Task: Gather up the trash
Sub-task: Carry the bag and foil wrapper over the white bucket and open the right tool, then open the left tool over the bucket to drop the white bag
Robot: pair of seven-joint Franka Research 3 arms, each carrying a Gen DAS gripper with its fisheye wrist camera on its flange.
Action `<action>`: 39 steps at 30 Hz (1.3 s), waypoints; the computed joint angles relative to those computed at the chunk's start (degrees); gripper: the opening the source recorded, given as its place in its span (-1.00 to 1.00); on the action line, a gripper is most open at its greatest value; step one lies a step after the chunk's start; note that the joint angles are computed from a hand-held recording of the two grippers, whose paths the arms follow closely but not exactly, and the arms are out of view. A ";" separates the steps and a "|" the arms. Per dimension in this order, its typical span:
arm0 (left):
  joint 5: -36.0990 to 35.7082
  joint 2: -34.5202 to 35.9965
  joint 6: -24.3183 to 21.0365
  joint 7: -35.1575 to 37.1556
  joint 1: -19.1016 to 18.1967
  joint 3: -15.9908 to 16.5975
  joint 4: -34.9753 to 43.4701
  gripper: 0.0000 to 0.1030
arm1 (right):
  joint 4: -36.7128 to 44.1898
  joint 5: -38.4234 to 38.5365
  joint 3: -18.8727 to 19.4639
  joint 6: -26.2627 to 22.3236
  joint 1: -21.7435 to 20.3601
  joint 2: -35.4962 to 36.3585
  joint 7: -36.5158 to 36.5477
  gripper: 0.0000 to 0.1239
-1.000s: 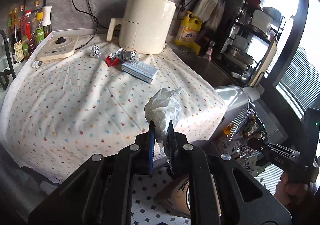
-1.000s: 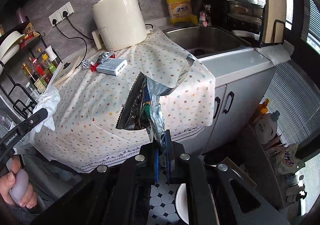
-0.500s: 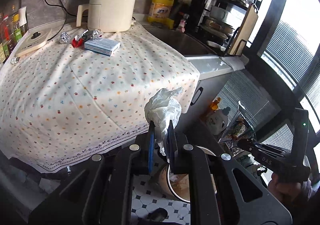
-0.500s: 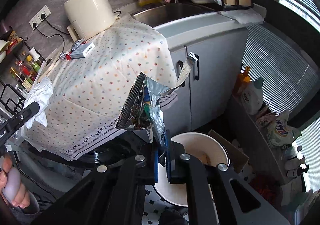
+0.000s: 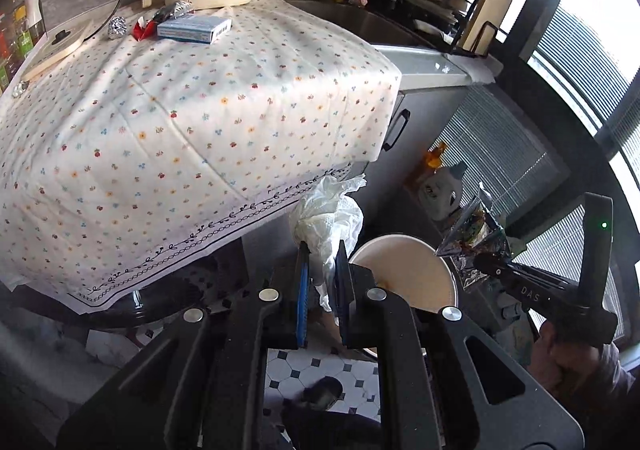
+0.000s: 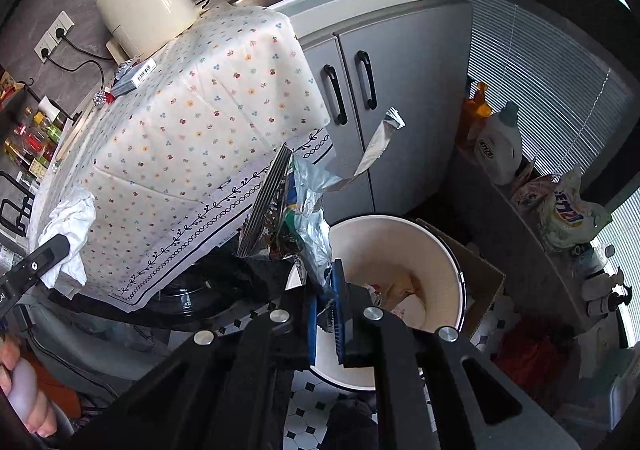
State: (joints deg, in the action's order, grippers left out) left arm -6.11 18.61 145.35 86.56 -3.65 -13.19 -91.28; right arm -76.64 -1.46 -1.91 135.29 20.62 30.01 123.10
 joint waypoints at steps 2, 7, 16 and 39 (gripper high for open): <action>-0.05 0.39 -0.80 0.78 -0.01 -0.27 0.31 -0.77 | -1.60 0.16 -0.15 0.69 0.01 -0.58 0.87 -0.85; -0.07 1.30 -2.24 2.59 -0.37 -0.76 1.40 -0.77 | -5.15 -1.22 -1.24 0.86 0.60 -2.40 4.59 -0.22; -2.91 4.90 -4.34 7.43 -1.26 -3.04 5.28 -0.76 | -14.55 -7.34 -2.34 4.25 0.41 -9.92 9.80 0.05; -7.04 20.99 -18.74 17.81 -6.68 -5.39 31.78 0.73 | -25.59 -20.27 1.72 3.71 -5.15 -21.99 25.34 0.46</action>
State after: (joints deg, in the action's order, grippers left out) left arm -13.15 39.61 126.61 104.38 -10.33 -18.58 -59.49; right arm -102.23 -21.73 -0.19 139.00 15.47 8.02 148.44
